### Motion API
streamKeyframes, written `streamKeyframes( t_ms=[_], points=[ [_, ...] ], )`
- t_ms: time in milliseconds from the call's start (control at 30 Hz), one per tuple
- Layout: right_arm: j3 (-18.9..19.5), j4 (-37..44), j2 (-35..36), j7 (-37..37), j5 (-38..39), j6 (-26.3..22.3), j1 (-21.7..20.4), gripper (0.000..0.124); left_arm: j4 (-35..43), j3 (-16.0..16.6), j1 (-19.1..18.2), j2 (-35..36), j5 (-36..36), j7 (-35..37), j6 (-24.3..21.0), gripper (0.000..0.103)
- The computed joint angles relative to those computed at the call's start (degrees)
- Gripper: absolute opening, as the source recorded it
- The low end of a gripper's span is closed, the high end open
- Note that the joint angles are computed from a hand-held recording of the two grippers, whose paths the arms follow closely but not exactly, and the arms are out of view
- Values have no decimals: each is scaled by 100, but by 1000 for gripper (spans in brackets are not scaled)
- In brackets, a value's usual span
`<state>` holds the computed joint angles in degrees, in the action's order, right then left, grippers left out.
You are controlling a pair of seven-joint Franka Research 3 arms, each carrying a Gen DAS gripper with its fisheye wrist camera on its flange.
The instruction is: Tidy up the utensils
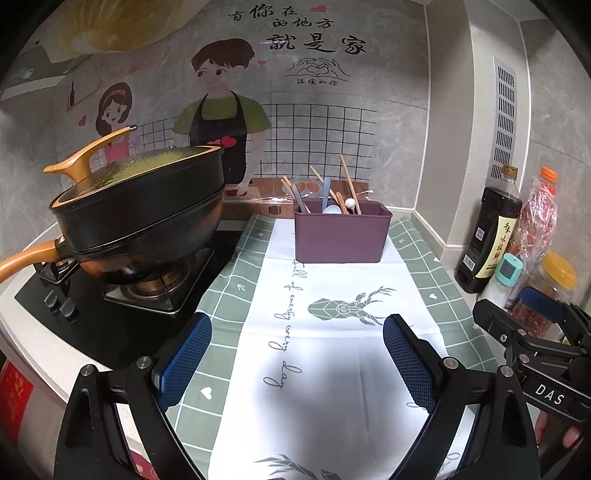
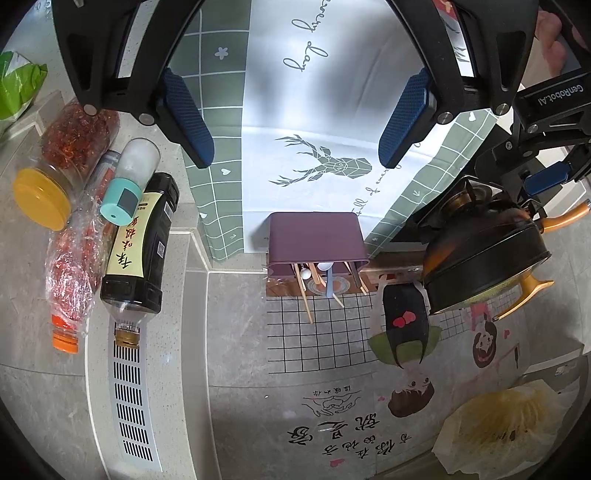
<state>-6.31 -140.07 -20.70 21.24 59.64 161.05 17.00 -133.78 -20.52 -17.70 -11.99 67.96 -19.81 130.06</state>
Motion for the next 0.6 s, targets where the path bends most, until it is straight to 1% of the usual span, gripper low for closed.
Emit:
streamKeyframes(
  t_ms=[600],
  points=[
    [-12,19,-15,-49,25,-57,-34,90,-23,-17,-35,-17,-36,-49,-91,94]
  ],
)
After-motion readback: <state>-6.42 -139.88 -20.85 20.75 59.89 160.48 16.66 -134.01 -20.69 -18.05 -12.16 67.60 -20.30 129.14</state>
